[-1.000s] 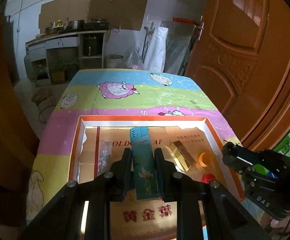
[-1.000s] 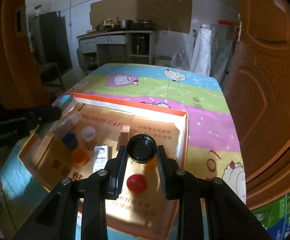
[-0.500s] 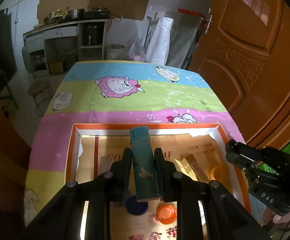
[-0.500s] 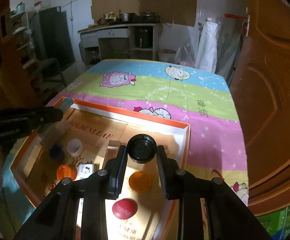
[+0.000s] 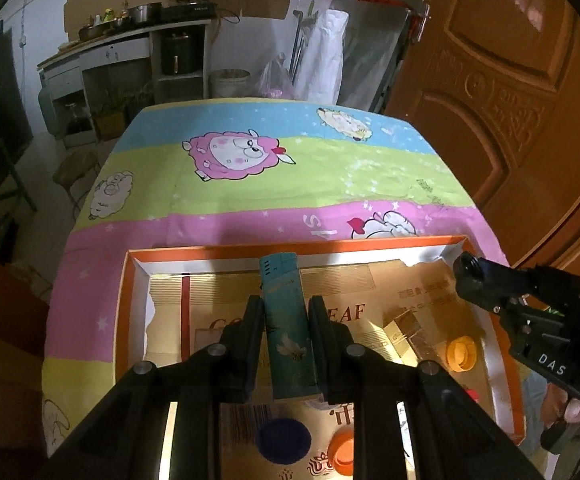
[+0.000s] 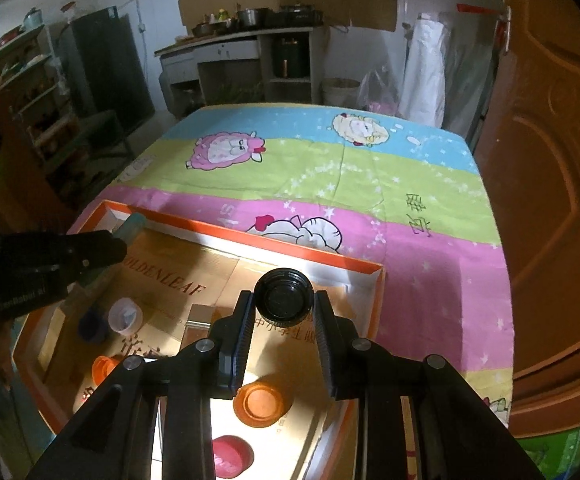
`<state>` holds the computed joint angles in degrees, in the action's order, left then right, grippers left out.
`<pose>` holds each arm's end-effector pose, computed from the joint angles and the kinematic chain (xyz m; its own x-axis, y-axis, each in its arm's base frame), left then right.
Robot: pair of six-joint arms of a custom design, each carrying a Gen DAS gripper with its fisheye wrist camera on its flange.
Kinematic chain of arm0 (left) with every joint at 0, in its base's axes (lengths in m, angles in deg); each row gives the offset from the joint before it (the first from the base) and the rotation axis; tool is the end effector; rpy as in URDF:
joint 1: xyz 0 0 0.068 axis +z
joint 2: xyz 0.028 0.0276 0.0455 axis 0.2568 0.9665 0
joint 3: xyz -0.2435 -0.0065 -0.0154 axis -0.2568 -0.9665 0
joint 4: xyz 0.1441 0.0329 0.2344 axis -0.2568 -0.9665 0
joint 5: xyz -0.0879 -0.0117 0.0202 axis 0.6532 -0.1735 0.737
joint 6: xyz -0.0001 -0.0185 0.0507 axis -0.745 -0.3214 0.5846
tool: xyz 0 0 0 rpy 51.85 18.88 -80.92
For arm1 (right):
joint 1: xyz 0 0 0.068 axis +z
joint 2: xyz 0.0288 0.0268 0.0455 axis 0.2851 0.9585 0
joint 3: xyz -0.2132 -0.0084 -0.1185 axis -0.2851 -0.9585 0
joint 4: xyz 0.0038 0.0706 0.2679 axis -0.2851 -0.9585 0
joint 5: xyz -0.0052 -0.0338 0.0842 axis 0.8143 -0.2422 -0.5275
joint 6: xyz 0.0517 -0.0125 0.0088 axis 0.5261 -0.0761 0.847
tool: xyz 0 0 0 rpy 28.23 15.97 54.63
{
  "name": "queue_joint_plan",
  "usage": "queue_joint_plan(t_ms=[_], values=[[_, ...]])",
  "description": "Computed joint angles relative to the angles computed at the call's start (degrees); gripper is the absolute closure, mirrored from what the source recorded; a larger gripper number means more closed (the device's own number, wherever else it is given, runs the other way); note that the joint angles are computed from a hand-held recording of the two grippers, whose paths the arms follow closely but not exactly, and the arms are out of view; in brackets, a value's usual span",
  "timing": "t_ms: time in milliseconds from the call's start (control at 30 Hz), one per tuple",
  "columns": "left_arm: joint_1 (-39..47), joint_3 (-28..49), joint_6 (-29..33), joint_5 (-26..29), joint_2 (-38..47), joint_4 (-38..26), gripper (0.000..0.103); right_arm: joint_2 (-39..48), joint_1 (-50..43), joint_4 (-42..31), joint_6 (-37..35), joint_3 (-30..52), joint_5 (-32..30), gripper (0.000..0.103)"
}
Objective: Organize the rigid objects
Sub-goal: 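Carry the teal tube and black cap with both tools over the tray, then lower the teal tube and black cap into the tray and open both tools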
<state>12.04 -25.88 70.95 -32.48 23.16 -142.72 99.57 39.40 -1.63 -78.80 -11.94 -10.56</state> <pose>0.1258 -0.0048 0.1571 -0.7798 -0.2677 -0.5659 -0.2240 0.9634 -0.1471 0.2307 0.1071 0.1607 -0.6214 -0.4957 -0.6067 -0.6673 0.7407 0.0782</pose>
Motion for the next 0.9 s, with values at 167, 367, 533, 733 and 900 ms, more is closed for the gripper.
queue_joint_plan(t_ms=[167, 367, 533, 733, 900], values=[[1.3, -0.2, 1.4, 0.4, 3.3, 2.5, 0.079, 2.9, 0.5, 0.8, 0.0, 1.1, 0.3, 0.073], [1.1, -0.6, 1.8, 0.2, 6.9, 4.9, 0.079, 6.7, 2.2, 1.6, 0.0, 2.5, 2.3, 0.073], [0.9, -1.0, 2.2, 0.2, 9.9, 7.2, 0.079, 9.8, 3.6, 2.4, 0.1, 3.6, 3.7, 0.073], [1.2, -1.3, 2.4, 0.1, 12.3, 9.0, 0.08, 12.1, 3.9, 2.3, 0.5, 4.7, 4.3, 0.073], [0.7, -1.7, 2.0, -0.4, 13.5, 10.2, 0.08, 13.7, 4.3, 1.4, 0.3, 6.0, 5.2, 0.073]])
